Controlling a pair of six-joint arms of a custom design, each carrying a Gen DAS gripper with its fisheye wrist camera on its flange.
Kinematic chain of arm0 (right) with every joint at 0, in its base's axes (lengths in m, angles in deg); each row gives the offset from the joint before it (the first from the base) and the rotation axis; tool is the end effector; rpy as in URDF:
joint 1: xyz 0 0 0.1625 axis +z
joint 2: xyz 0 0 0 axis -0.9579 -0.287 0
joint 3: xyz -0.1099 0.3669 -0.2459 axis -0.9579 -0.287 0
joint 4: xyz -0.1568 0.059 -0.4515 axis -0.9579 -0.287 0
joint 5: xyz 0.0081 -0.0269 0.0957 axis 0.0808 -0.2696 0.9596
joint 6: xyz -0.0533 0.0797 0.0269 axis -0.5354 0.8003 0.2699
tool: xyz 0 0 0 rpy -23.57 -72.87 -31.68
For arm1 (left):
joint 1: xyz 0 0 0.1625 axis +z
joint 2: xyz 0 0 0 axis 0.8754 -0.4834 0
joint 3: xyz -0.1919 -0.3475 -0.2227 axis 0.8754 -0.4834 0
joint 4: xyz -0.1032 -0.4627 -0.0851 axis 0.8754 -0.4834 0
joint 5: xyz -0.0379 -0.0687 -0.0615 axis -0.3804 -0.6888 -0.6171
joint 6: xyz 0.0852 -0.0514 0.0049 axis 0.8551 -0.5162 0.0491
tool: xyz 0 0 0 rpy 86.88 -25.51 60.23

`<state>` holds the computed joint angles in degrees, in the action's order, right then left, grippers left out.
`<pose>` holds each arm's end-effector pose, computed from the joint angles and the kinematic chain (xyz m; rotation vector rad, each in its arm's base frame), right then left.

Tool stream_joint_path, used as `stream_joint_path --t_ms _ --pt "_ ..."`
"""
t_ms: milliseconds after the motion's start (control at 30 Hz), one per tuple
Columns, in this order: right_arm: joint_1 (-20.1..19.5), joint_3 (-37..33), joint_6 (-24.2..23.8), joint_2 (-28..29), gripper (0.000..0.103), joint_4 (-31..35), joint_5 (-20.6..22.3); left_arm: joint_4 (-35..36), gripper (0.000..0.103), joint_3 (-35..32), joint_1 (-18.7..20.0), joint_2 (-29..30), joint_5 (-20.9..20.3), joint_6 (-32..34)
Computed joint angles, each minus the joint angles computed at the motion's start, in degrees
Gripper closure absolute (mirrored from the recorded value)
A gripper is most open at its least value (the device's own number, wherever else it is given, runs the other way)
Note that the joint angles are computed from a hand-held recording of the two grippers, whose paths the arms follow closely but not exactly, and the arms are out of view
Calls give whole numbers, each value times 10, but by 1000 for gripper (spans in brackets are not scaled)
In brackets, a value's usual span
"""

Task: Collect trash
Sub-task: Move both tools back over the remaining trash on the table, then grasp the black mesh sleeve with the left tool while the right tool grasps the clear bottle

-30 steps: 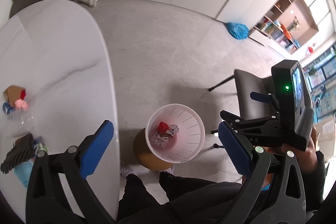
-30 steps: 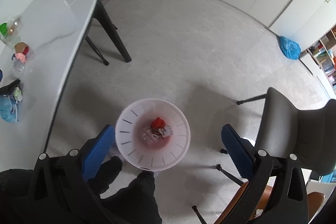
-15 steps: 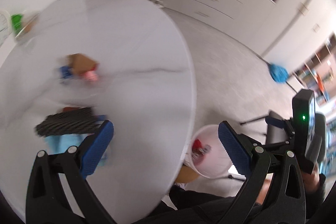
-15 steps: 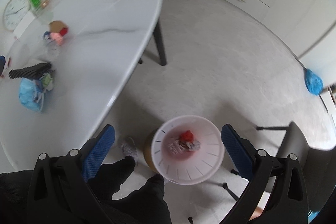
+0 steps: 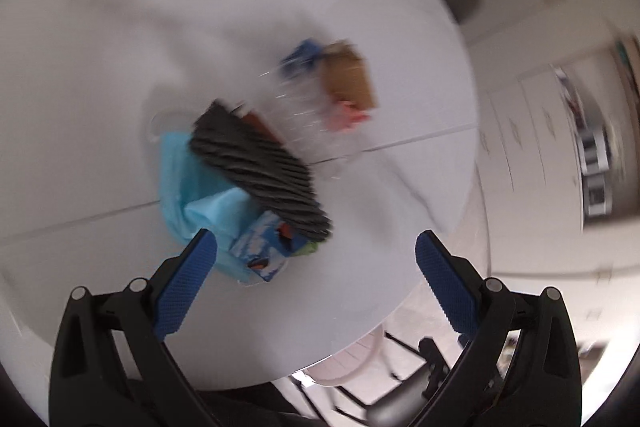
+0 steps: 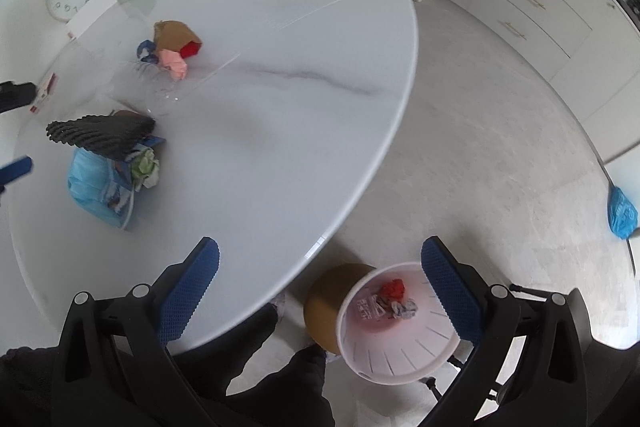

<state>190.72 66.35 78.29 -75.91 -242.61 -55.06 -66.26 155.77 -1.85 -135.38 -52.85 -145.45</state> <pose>0.3413 -0.5040 -0.0346 0.5958 -2.4026 0.1747 -0.0237 -0.4276 0.3003 -0.9096 2.4861 -0.8629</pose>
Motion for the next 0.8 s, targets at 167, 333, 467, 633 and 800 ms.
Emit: stream_joint_path --t_ms 167,333,467,633,800 --pt "1 -20 3 16 3 14 5 -17 24 -16 62 34 -30 -25" --pt "-3 -32 6 24 3 31 6 -55 44 -28 122 61 -83 -14" --pt "-4 -43 -5 31 3 39 14 -72 63 -26 136 59 -96 7" --pt "2 -81 -38 59 3 60 20 -113 71 -15 121 49 -88 73" --pt "20 -139 -115 102 3 64 41 -119 79 -9 96 38 -49 134"
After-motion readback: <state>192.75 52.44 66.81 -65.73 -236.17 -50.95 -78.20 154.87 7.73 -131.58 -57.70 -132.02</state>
